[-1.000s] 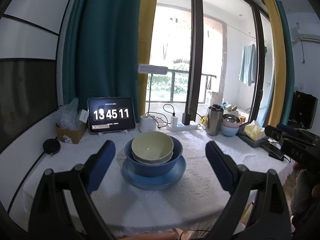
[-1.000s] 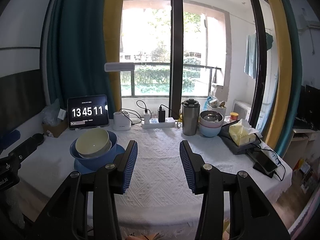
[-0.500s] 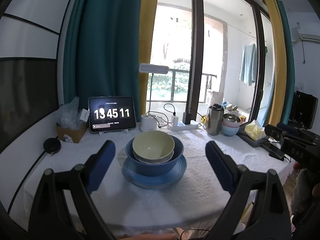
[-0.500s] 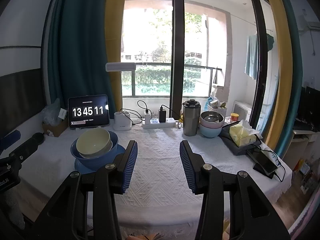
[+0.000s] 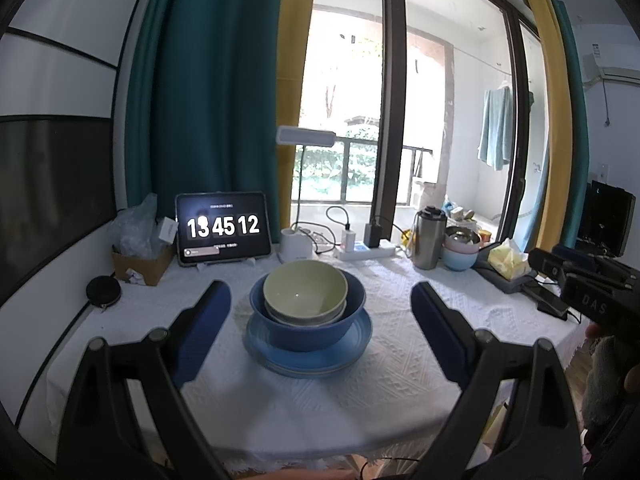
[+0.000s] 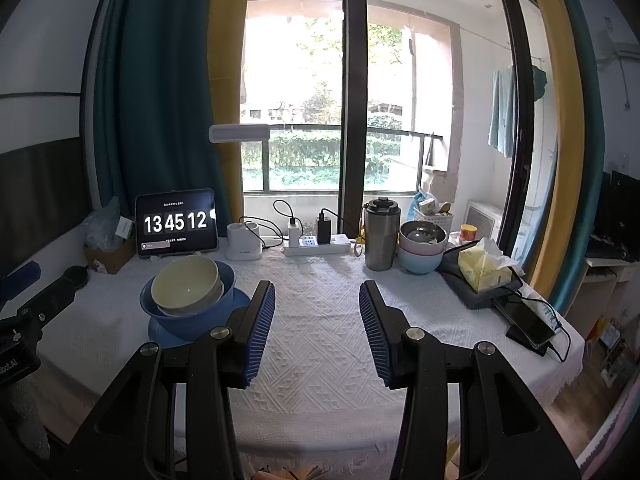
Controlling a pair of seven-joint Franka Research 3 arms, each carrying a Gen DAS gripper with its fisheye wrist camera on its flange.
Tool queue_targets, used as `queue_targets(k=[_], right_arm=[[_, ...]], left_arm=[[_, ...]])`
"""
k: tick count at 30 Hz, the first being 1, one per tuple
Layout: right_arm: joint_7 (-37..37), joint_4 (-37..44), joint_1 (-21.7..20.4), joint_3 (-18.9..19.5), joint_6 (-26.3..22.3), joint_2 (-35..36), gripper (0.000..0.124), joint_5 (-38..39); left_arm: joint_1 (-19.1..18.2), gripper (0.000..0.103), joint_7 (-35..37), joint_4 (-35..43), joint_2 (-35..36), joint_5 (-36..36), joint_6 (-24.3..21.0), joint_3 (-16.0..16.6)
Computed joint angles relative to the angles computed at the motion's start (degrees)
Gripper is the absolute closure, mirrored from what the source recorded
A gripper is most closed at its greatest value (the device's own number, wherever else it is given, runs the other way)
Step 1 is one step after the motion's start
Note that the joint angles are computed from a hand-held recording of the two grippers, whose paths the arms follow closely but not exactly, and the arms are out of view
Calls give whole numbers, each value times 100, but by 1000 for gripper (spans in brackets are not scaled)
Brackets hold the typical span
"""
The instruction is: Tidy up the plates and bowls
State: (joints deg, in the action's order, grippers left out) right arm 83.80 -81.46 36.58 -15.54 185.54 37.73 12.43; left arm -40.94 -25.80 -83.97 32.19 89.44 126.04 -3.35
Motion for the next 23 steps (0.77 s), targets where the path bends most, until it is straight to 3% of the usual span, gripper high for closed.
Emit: queue_targets(k=[23], right_arm=[[-18,14,-26,26,-8,5,77,3]], left_arm=[[3,10,20,-13,-9,12,30,-10]])
